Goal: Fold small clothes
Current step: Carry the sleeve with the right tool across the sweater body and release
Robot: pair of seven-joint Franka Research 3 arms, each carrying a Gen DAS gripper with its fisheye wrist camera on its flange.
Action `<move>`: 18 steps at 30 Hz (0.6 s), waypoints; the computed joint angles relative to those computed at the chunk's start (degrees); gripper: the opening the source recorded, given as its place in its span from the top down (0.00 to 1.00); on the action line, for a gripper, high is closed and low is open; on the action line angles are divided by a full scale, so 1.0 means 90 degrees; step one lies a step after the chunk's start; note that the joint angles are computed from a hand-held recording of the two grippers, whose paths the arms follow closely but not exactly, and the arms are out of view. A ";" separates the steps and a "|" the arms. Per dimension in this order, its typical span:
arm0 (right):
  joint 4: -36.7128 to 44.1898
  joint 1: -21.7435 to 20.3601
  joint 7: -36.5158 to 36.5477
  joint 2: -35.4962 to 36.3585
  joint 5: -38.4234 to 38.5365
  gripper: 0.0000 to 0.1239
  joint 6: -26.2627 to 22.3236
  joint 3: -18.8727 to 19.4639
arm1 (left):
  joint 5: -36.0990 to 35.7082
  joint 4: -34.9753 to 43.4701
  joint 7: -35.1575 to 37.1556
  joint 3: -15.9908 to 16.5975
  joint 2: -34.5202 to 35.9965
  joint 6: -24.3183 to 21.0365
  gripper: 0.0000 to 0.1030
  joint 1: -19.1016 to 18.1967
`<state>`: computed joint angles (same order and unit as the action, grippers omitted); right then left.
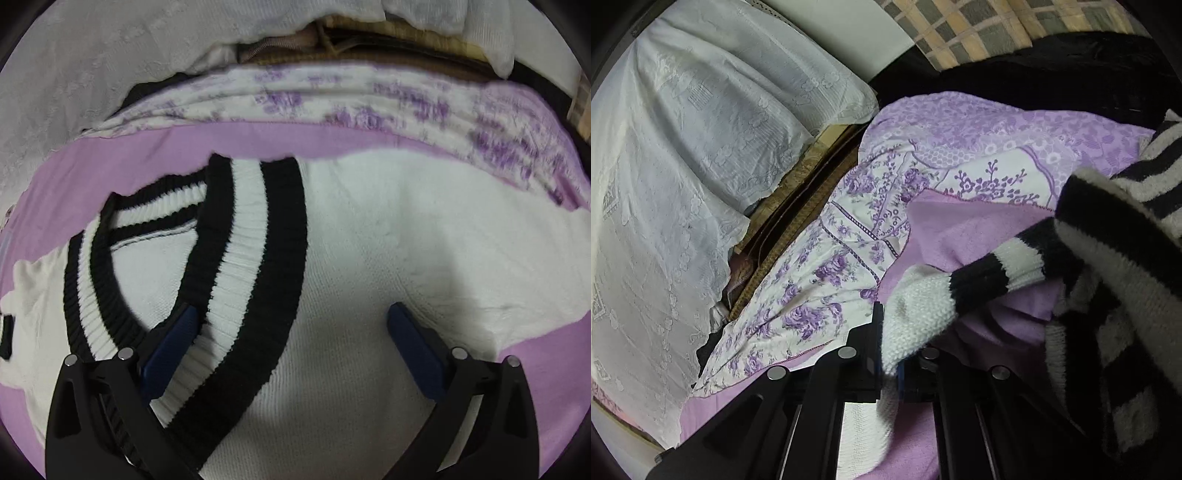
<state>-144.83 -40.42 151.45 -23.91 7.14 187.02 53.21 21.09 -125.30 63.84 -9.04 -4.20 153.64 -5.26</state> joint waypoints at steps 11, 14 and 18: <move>0.0320 0.0511 -0.0601 -0.0593 -0.0343 0.95 -0.0077 0.0006 | -0.1179 -0.0312 0.0985 0.0238 -0.0556 -0.0129 0.04 0.0093; 0.0479 0.0786 -0.0774 -0.0516 -0.0413 0.95 -0.0111 -0.0022 | -0.1749 -0.0281 0.1308 0.0396 -0.0603 -0.0130 0.04 0.0043; 0.0719 0.0998 -0.0938 -0.0477 -0.0507 0.95 -0.0143 0.0093 | -0.2257 -0.0281 0.1672 0.0448 -0.0662 0.0083 0.04 -0.0026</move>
<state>-138.36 -31.44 143.01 -28.20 2.57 185.74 54.04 0.77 -127.83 78.89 -5.01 -10.16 154.39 -5.50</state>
